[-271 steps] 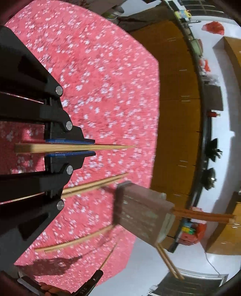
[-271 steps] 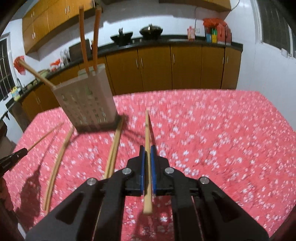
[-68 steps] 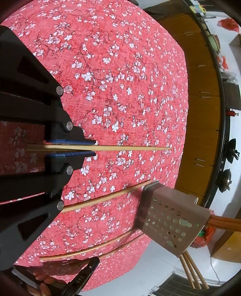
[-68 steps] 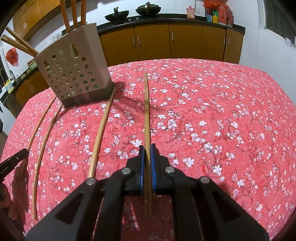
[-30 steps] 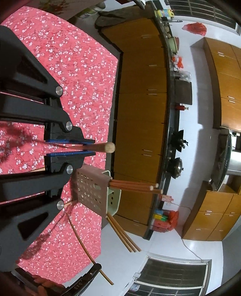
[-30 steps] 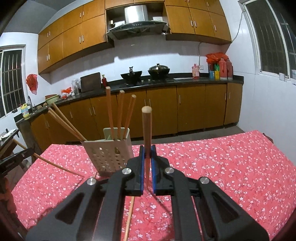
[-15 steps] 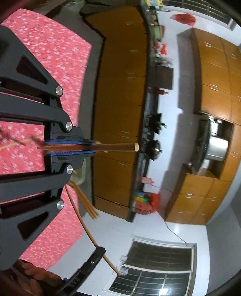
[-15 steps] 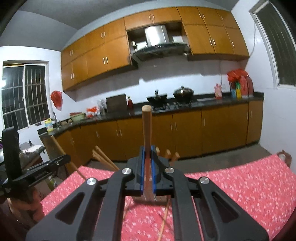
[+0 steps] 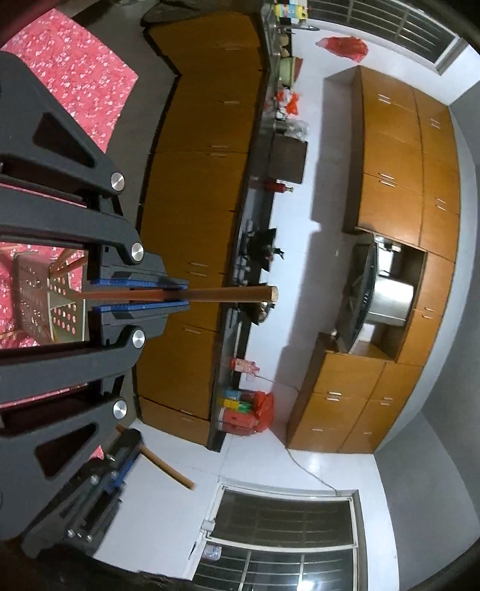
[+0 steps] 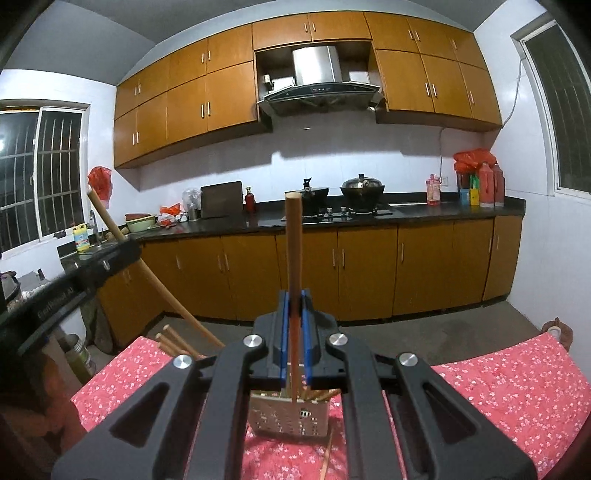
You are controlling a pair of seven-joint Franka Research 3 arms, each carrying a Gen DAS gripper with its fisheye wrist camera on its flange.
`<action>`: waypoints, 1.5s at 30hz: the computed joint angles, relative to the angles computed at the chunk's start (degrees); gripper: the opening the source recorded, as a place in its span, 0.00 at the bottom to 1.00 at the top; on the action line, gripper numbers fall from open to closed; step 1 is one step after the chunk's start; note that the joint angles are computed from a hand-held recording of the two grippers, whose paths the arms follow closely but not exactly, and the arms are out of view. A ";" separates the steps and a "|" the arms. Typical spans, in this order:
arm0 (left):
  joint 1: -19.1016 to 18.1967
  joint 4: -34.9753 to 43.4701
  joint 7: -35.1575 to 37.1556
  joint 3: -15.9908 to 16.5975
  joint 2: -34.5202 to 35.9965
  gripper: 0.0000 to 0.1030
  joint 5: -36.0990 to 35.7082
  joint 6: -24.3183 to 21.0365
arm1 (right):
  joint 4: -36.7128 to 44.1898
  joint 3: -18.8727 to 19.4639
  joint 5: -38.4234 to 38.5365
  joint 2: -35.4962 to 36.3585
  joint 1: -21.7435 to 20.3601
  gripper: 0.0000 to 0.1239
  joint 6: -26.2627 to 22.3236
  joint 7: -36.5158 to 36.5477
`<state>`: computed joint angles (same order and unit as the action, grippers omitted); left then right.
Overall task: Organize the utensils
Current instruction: 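Raise the left tool's chopstick upright above the holder while the right tool carries its chopstick there, then open the left tool over the holder while the right tool releases its chopstick into it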
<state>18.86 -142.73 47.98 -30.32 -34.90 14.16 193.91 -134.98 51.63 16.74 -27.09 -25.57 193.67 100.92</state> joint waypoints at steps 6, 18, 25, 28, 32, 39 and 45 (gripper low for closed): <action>-0.44 -0.04 -0.27 0.34 1.75 0.07 -0.06 -0.53 | 2.20 1.32 1.81 1.29 -1.74 0.06 3.37 -1.50; -7.16 2.18 2.19 5.96 6.64 0.07 2.82 -3.35 | 3.87 8.55 2.98 4.86 -8.27 0.08 0.52 -2.64; -9.92 0.65 1.78 9.13 5.04 0.11 3.14 -3.10 | 0.56 0.06 2.42 4.37 0.55 0.12 1.81 -2.40; -9.63 0.12 1.19 8.86 3.85 0.20 2.77 -3.14 | -1.74 -4.14 3.81 3.11 5.69 0.12 3.08 -3.91; -10.21 -1.75 0.57 9.62 0.98 0.21 2.62 -3.18 | -7.10 -12.85 5.31 0.31 16.23 0.12 4.57 -6.19; -14.12 -10.56 0.11 12.75 -8.25 0.21 2.98 -3.90 | -16.65 -14.87 9.16 -5.09 21.11 0.17 -0.45 -7.46; -18.91 -17.91 1.79 14.11 -10.36 0.21 5.17 -11.43 | -19.74 -14.79 6.87 1.66 21.32 0.17 -11.69 -1.85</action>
